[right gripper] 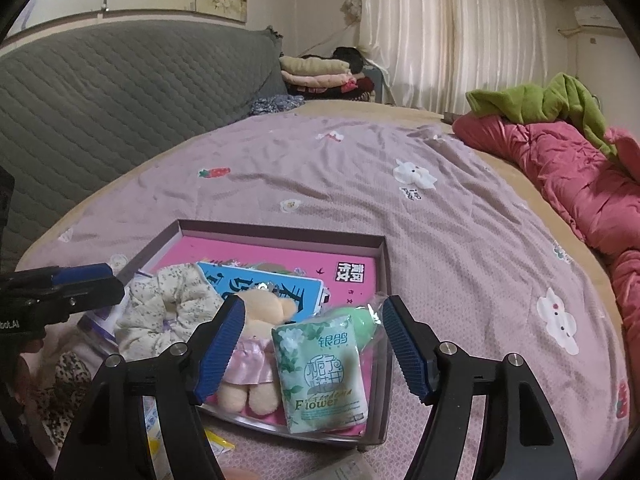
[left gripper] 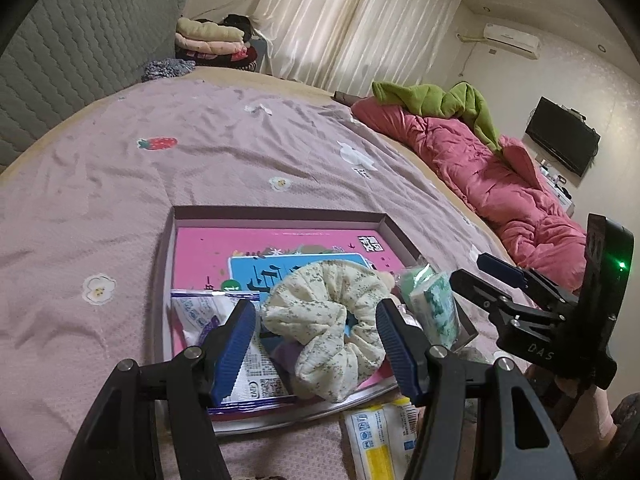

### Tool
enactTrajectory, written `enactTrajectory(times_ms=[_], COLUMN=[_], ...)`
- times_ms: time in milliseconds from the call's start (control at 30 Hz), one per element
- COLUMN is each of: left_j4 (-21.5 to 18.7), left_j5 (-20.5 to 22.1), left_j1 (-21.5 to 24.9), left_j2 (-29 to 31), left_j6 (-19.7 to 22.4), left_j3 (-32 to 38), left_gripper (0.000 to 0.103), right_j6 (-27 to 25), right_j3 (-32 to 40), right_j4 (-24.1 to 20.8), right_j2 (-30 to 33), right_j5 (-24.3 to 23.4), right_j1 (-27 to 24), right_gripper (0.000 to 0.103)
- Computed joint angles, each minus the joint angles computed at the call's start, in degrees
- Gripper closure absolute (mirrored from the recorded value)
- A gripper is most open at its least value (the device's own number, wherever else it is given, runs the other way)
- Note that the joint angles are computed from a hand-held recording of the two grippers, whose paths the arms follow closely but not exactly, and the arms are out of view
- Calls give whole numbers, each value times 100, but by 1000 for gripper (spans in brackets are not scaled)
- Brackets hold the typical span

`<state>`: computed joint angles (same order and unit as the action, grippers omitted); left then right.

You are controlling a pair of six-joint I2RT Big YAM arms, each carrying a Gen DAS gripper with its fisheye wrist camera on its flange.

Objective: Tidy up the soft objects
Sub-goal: 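Open right tool to release the tissue pack in the box while left tool withdraws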

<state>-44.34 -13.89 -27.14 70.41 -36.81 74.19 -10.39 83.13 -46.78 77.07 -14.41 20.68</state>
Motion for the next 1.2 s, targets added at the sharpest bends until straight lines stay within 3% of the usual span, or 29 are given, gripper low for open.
enactTrajectory(times_ms=[467,867,1200], left_j4=[-61,-589,-828], left_j5=[-529,-1099,-1370], left_j1=[-154,-496,-942], left_j2=[-282,-329,-202], left_j6=[-168,-682,-614], left_j3=[-144,-133,31], left_gripper=[40,39,39], right_j6=[103,164,173], right_j3=[-175,-406,-526], right_j4=[100,51,-74], right_j2=[-200,-492,-715], right_j5=[39,83,48], right_j1=[-93,-118,-225], right_gripper=[30,30,30])
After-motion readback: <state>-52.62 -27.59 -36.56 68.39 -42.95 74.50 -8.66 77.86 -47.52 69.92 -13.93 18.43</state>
